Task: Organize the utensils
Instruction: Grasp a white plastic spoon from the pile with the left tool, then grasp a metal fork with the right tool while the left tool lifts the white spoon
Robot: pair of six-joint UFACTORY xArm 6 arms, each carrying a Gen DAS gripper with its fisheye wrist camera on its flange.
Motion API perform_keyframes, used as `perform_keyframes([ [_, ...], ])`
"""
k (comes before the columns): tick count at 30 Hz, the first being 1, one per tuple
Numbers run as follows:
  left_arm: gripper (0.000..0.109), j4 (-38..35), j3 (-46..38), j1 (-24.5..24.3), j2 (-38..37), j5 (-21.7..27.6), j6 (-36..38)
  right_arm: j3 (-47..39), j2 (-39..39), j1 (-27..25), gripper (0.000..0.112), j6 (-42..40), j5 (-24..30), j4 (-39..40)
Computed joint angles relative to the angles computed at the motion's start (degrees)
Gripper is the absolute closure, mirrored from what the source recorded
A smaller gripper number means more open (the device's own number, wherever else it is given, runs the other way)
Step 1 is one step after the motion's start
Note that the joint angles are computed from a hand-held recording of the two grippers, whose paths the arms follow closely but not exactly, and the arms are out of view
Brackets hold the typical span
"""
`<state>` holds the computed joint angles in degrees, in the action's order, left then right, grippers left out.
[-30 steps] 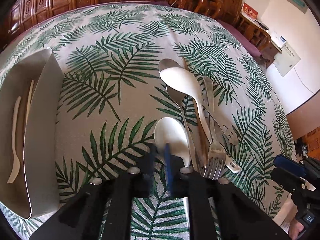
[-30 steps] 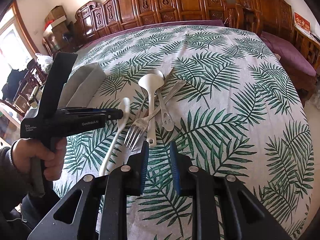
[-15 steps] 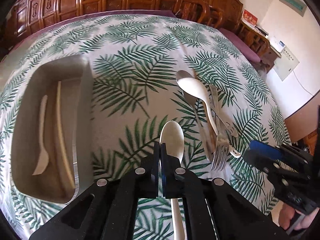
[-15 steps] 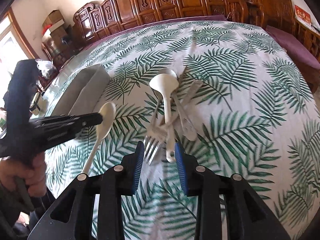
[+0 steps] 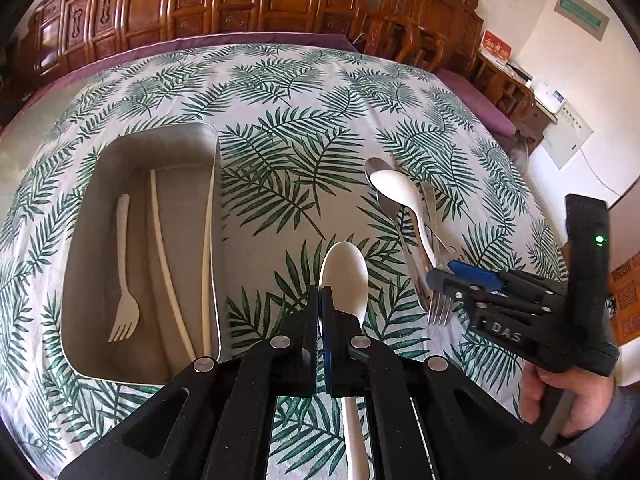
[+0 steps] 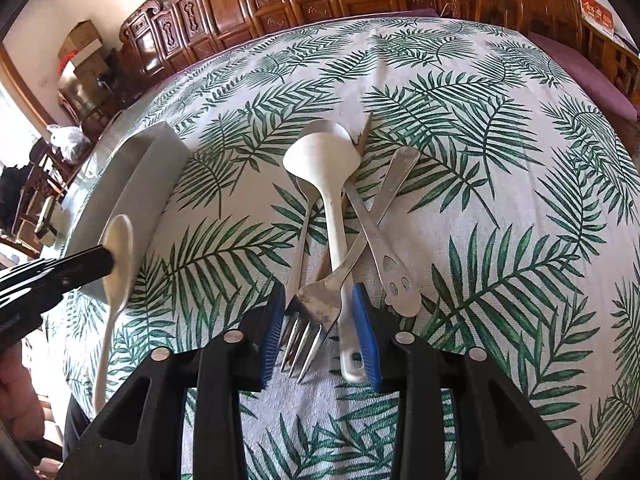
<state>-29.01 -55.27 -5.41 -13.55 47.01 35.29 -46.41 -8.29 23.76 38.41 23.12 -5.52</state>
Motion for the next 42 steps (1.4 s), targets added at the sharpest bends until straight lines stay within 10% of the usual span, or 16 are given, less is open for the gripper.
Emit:
perform_keyframes([
  [19, 0.108, -0.92, -0.12, 1.77, -1.12, 0.76, 1.69, -0.74, -2.24, 0.70, 0.087, 3.21, 6.68, -5.23],
  [22, 0.108, -0.84, 0.17, 1.52, -1.51, 0.67, 1.87, 0.15, -3.91, 0.46, 0.103, 2.25, 8.18, -5.57],
  [42, 0.108, -0.55, -0.24, 1.21, -2.56, 0.40, 1.52, 3.58, -12.53, -0.48, 0.108, 0.85, 16.66, -9.43],
])
